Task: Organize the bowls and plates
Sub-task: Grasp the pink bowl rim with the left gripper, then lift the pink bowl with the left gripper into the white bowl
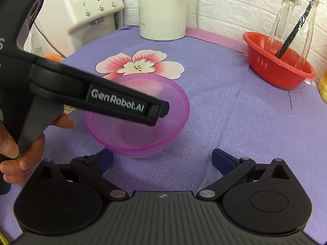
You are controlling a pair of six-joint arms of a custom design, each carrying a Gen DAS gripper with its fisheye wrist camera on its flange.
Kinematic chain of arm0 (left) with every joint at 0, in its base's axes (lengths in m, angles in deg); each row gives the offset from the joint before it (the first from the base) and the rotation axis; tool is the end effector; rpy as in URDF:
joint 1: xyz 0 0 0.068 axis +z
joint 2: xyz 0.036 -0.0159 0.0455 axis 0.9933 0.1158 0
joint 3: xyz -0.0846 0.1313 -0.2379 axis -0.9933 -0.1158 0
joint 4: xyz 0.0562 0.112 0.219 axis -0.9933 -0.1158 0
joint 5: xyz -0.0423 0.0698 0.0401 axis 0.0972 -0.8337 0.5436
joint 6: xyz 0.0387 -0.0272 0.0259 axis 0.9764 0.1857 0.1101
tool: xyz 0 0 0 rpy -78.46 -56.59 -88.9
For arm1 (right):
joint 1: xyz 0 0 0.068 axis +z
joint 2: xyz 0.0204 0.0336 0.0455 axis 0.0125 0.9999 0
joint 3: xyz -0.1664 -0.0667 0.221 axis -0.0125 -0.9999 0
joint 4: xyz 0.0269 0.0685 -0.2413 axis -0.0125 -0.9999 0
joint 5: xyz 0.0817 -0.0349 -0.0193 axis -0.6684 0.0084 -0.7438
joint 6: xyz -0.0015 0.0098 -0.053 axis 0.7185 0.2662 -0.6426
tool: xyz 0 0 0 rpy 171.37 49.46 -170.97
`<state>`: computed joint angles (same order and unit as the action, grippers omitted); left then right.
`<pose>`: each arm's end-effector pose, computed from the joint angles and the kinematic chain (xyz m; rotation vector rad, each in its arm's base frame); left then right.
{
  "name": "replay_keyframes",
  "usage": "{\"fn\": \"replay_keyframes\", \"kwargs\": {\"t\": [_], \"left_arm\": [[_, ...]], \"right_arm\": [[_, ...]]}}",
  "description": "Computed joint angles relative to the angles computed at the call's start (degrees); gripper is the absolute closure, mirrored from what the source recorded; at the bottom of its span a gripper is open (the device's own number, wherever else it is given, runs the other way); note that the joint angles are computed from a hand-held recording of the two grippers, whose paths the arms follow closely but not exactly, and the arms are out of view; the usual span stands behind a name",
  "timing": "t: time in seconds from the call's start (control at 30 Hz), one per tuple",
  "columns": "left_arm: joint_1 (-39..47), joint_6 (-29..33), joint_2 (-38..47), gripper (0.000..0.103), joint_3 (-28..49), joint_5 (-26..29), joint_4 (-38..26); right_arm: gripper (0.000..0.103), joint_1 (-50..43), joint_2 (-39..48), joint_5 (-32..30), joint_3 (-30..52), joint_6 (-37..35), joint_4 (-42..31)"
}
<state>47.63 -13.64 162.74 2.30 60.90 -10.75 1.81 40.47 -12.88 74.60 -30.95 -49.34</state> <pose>0.2728 -0.1800 0.1311 -0.2082 2.3352 -0.1753 0.2511 0.0220 0.1156 -0.9749 2.2269 0.3689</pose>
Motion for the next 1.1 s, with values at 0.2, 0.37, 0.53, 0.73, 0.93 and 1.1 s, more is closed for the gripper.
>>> {"fn": "replay_keyframes", "kwargs": {"t": [0.2,0.37,0.53,0.73,0.93,1.1], "left_arm": [[0.2,3.8,0.3,0.055,0.1,1.1,0.8],[0.3,4.1,-1.4,0.056,-0.8,2.4,2.0],[-3.2,4.3,-4.1,0.056,-0.7,-1.7,0.1],[-13.0,0.7,-11.1,0.056,0.3,-8.5,-6.3],[-29.4,-8.8,-11.0,0.056,7.0,-17.2,-16.6],[-41.2,-15.7,-5.0,0.056,13.4,-20.3,-18.1]], "right_arm": [[0.0,1.5,-0.1,-1.7,-1.2,0.6,4.0],[0.0,2.9,-1.7,-0.5,-3.1,0.2,9.0],[0.0,1.3,-4.1,-2.8,-3.8,-0.1,8.8],[0.0,-7.9,-17.5,-10.3,-4.1,-6.1,-7.4],[0.0,-33.6,-27.2,-23.9,1.3,-36.3,-46.3],[0.0,-65.2,-14.5,-22.6,9.1,-82.5,-78.4]]}}
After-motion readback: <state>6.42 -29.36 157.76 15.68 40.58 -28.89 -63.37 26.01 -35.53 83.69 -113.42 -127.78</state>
